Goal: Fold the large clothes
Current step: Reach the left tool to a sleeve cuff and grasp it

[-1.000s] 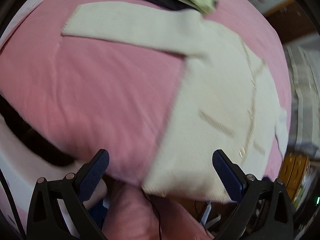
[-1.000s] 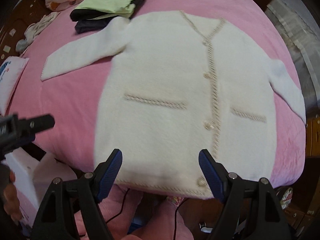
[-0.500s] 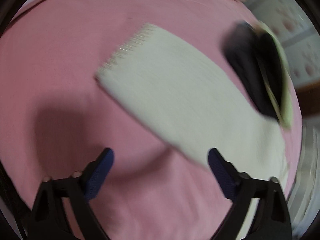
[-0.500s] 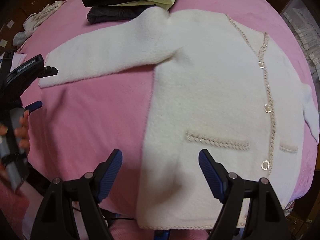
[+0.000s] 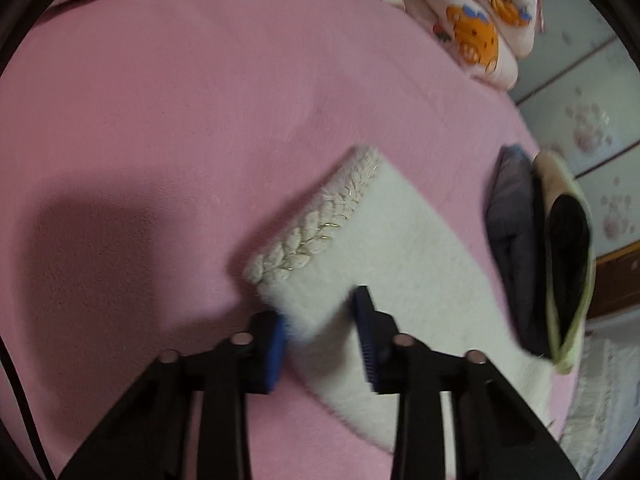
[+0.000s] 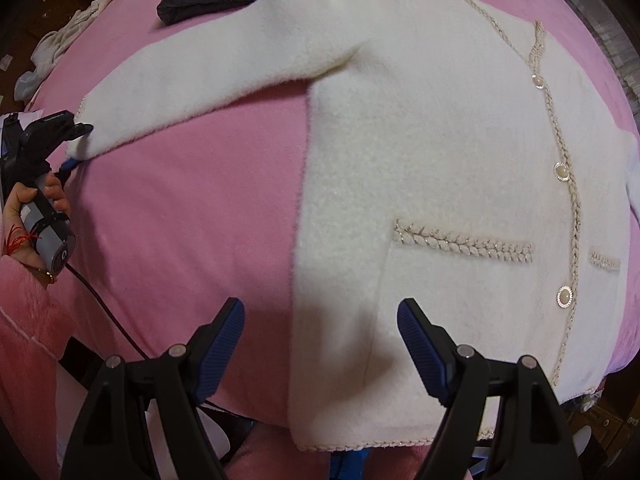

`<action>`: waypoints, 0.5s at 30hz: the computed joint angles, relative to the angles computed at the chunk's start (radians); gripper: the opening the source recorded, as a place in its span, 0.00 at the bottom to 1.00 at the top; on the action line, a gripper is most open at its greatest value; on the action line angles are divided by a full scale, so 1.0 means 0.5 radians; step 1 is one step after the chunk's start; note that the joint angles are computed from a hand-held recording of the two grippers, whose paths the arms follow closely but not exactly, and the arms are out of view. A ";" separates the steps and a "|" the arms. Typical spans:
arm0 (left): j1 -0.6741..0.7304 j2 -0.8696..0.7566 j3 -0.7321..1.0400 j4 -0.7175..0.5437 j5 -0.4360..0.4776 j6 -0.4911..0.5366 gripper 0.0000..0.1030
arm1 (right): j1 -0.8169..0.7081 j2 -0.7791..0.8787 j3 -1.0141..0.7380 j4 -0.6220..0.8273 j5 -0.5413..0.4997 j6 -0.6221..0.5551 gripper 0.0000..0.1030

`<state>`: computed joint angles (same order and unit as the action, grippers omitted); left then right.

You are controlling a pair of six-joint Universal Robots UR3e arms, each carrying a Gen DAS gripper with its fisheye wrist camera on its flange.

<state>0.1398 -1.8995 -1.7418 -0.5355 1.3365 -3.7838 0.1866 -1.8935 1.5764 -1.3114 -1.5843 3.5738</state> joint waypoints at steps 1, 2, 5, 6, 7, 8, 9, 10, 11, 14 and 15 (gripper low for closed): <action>-0.028 -0.007 0.028 0.007 0.019 -0.032 0.22 | -0.021 -0.026 0.019 0.004 0.006 -0.018 0.77; -0.052 0.002 0.040 0.010 0.048 -0.049 0.19 | -0.054 -0.063 0.045 0.009 0.017 -0.048 0.77; -0.158 0.078 0.080 0.023 0.189 -0.080 0.17 | -0.173 -0.168 0.113 0.016 0.042 -0.170 0.77; -0.207 0.097 0.117 0.032 0.245 -0.097 0.16 | -0.198 -0.159 0.116 -0.004 0.050 -0.193 0.77; -0.265 0.119 0.158 0.049 0.295 -0.116 0.16 | -0.251 -0.188 0.136 -0.009 0.066 -0.244 0.77; -0.315 0.129 0.206 0.051 0.330 -0.134 0.16 | -0.325 -0.234 0.159 0.001 0.084 -0.310 0.77; -0.393 0.136 0.278 0.071 0.375 -0.151 0.15 | -0.375 -0.270 0.174 0.013 0.097 -0.352 0.77; -0.427 0.193 0.281 0.056 0.393 -0.148 0.15 | -0.477 -0.326 0.191 0.039 0.126 -0.439 0.77; -0.511 0.189 0.367 0.050 0.445 -0.148 0.15 | -0.602 -0.391 0.206 0.075 0.165 -0.544 0.77; -0.776 0.130 0.705 -0.093 0.650 -0.165 0.15 | -1.034 -0.576 0.214 0.241 0.285 -0.946 0.77; -0.857 0.099 0.806 -0.142 0.712 -0.179 0.15 | -1.199 -0.627 0.192 0.319 0.325 -1.101 0.77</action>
<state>-0.2887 -1.8499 -1.3386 -0.6063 1.6925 -3.8734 -0.4130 -2.2071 1.6723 -1.1521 -1.4219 3.0230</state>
